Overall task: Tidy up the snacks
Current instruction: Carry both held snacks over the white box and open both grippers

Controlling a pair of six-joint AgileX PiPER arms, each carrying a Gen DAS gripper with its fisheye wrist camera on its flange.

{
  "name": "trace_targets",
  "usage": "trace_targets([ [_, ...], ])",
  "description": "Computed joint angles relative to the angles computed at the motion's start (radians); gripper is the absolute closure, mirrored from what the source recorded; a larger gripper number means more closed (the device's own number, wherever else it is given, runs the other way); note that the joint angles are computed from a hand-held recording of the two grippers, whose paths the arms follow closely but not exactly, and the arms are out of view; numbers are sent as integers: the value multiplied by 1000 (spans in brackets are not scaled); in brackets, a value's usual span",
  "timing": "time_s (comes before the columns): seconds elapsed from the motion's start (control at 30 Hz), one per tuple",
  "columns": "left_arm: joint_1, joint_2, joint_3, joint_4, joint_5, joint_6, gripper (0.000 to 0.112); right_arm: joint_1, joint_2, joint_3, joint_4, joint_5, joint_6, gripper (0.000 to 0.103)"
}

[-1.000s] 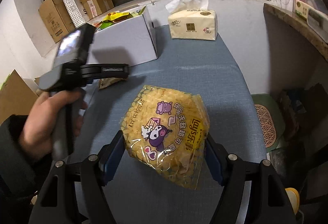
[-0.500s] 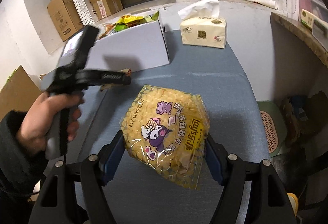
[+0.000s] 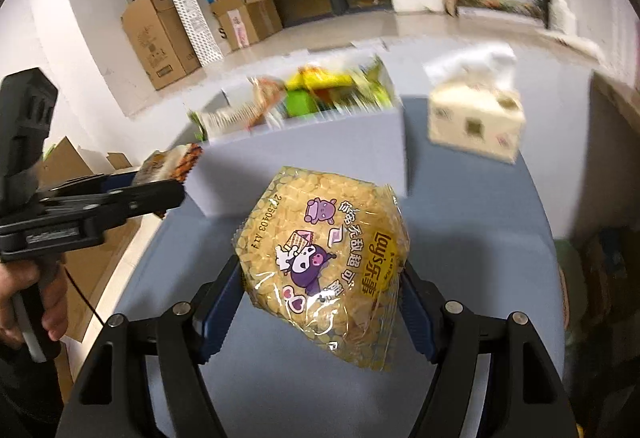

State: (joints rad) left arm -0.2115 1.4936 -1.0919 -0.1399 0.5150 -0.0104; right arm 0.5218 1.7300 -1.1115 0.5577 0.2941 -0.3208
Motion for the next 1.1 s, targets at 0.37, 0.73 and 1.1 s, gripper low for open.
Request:
trace_targets([
  [0.37,175,340,-497,-104,242,202,45,-18,348,-705,-357,300,362,26],
  [0.73,157,386,-462,-13,211,147,9,-67,560,-1028,-301,466,367,0],
  [1.1,44,-55,117,132,-173,-74,9,57,174,-385,-511,147,466,0],
])
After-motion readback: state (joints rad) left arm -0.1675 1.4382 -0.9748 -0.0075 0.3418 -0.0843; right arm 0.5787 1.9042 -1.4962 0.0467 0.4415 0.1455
